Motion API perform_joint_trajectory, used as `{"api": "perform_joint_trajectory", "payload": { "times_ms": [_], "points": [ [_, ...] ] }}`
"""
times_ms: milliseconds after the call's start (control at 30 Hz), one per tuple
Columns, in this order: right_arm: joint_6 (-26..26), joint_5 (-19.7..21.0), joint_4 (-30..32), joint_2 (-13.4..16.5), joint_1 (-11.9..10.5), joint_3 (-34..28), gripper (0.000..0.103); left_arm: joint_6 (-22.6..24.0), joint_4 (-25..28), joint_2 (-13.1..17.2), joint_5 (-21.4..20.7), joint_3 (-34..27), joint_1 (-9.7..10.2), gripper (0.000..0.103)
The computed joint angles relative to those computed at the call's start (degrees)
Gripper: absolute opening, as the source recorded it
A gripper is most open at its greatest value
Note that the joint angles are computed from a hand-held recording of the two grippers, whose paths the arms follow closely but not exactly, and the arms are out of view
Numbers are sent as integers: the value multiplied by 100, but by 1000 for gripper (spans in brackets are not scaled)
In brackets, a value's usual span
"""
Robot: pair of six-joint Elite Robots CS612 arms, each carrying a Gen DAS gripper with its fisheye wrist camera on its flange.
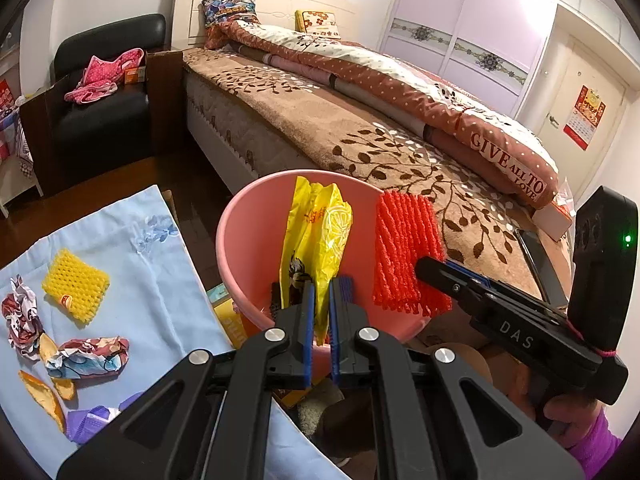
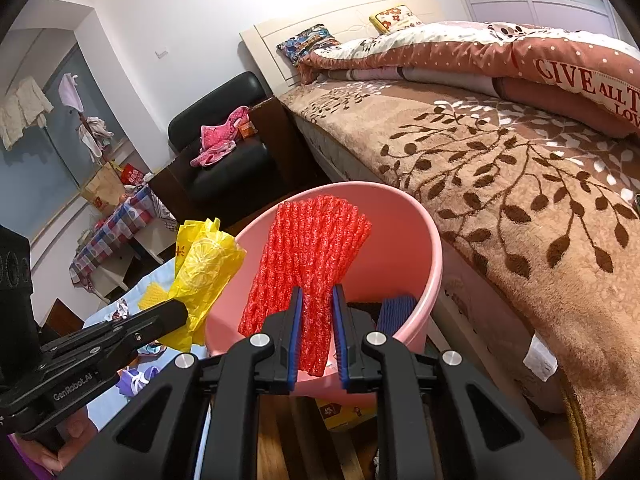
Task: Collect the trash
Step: 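Carry the red net and yellow bag over the pink bucket, then open both tools to drop the red net and yellow bag into the bucket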
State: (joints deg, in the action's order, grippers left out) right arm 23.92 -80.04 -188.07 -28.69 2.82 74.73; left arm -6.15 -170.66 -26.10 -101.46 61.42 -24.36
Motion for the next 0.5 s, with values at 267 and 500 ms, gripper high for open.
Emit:
{"api": "perform_joint_trajectory", "payload": {
  "times_ms": [267,500],
  "points": [
    [6,5,9,7,-4,-11,14,-35,13,19,45,-31,-8,14],
    [46,-4,4,25,-16,-22,15,-45,-126,2,135,15,-24,41]
  ]
}}
